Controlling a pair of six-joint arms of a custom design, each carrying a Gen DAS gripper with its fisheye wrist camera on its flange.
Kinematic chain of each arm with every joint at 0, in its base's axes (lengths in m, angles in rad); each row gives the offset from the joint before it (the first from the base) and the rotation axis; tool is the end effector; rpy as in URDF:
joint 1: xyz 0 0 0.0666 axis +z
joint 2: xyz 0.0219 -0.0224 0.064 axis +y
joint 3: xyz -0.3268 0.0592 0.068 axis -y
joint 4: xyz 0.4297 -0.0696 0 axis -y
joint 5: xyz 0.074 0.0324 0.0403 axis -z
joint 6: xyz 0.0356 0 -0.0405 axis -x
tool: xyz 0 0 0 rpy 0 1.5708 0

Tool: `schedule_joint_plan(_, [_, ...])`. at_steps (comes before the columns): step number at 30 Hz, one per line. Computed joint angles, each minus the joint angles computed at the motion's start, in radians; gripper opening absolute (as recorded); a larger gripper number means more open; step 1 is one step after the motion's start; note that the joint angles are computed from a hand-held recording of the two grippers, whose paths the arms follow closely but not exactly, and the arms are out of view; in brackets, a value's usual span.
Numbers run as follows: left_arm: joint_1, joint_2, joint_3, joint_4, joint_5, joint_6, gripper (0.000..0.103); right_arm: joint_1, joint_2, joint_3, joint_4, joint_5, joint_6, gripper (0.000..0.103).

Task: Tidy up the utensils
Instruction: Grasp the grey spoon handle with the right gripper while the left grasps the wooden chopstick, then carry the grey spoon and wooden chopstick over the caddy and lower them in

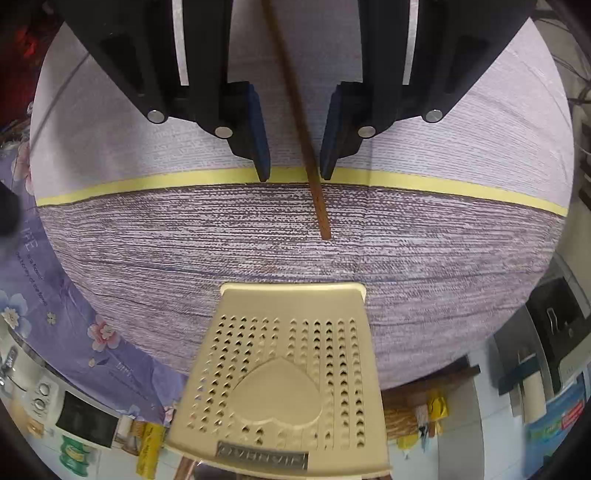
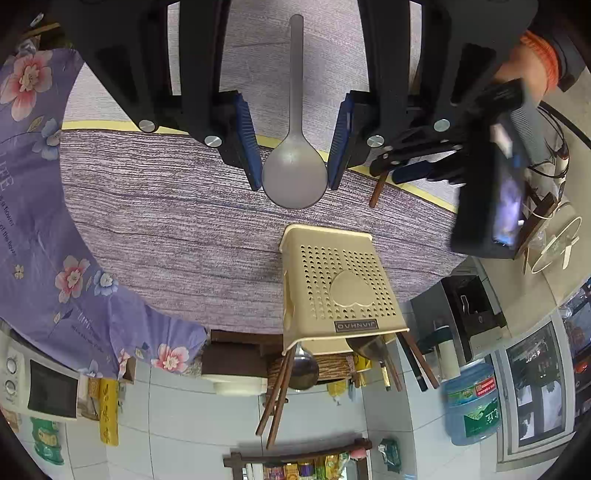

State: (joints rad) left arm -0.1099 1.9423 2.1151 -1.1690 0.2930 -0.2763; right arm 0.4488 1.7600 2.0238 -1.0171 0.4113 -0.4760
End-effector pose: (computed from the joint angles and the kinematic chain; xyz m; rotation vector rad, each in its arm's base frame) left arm 0.6805 -0.0858 0.3935 0.5937 2.4616 -0.3099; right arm 0.5853 0.2656 0.4777 0.2328 2.2365 0.0146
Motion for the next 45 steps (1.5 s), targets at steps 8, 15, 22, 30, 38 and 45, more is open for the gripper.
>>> schedule_joint_plan(8, [-0.013, 0.037, 0.054, -0.007, -0.061, 0.009, 0.010, 0.009, -0.052, -0.063, 0.054, 0.012, 0.013, 0.037])
schedule_joint_plan(15, [-0.020, 0.074, 0.113, -0.027, -0.073, 0.016, 0.009, 0.011, -0.064, -0.078, 0.059, 0.011, 0.013, 0.037])
schedule_joint_plan(22, [-0.016, 0.079, 0.124, -0.036, -0.045, 0.033, 0.008, 0.015, -0.067, -0.081, 0.059, 0.015, 0.007, 0.037])
schedule_joint_plan(30, [0.035, -0.013, 0.087, 0.028, 0.111, 0.059, 0.008, 0.010, -0.080, -0.106, 0.093, -0.005, 0.004, 0.037])
schedule_joint_plan(38, [0.109, -0.136, 0.045, 0.123, 0.266, 0.086, 0.008, 0.004, -0.087, -0.115, 0.116, -0.034, -0.007, 0.037])
schedule_joint_plan(45, [0.136, -0.139, 0.057, 0.130, 0.315, 0.109, 0.008, -0.001, -0.095, -0.126, 0.145, -0.069, -0.014, 0.037])
